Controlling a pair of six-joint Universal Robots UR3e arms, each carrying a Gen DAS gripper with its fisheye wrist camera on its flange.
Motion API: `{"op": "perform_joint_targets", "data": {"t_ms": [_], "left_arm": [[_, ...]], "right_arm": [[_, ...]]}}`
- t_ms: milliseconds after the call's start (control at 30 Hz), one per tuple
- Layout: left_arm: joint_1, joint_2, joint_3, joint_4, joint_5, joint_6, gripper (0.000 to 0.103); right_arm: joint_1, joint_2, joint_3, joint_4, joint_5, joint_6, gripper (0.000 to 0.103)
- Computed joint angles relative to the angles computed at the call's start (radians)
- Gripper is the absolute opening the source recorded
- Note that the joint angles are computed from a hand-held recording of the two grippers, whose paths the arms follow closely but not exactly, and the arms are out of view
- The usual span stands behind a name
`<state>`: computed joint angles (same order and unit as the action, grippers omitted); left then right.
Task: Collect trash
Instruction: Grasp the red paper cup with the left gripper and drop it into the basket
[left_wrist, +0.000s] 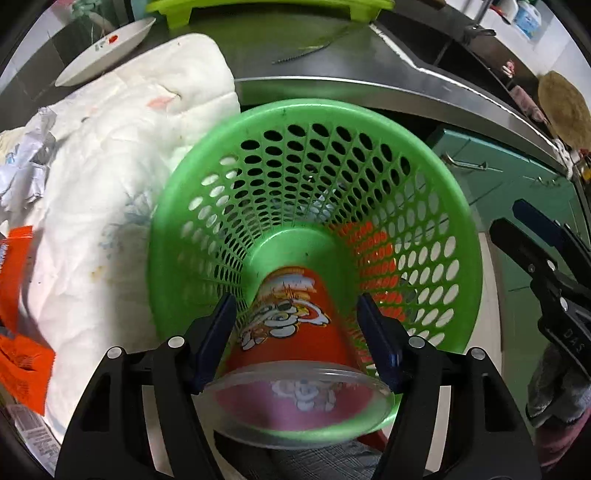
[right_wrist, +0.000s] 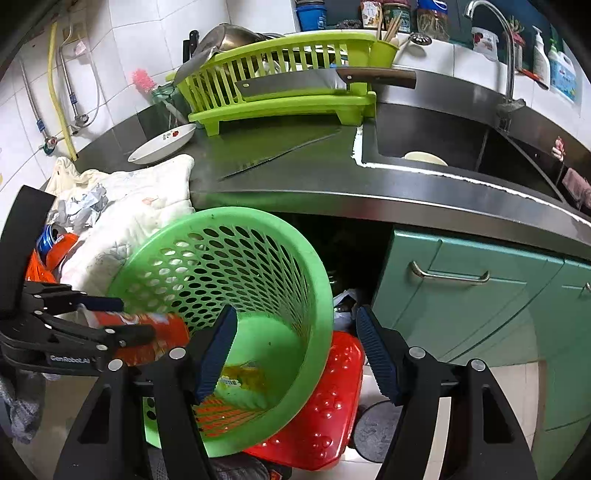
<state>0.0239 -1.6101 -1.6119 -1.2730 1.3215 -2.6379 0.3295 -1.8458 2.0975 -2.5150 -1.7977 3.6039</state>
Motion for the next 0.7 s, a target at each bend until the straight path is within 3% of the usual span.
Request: {"op": "perform_joint_targets", "data": {"t_ms": [433,700], "left_arm": [[0.023,-0.043,0.037,0.025,-0.061,-0.031,0.067],[0.08,0.016,-0.009,0.027,-0.123,-0.024,0.067]], "right_arm": [[-0.006,0.014,0.036,-0.03,0.026,0.011,0.065],[0.017,0.024,0.035,-0.029,0.022,0.02,0.065]]}}
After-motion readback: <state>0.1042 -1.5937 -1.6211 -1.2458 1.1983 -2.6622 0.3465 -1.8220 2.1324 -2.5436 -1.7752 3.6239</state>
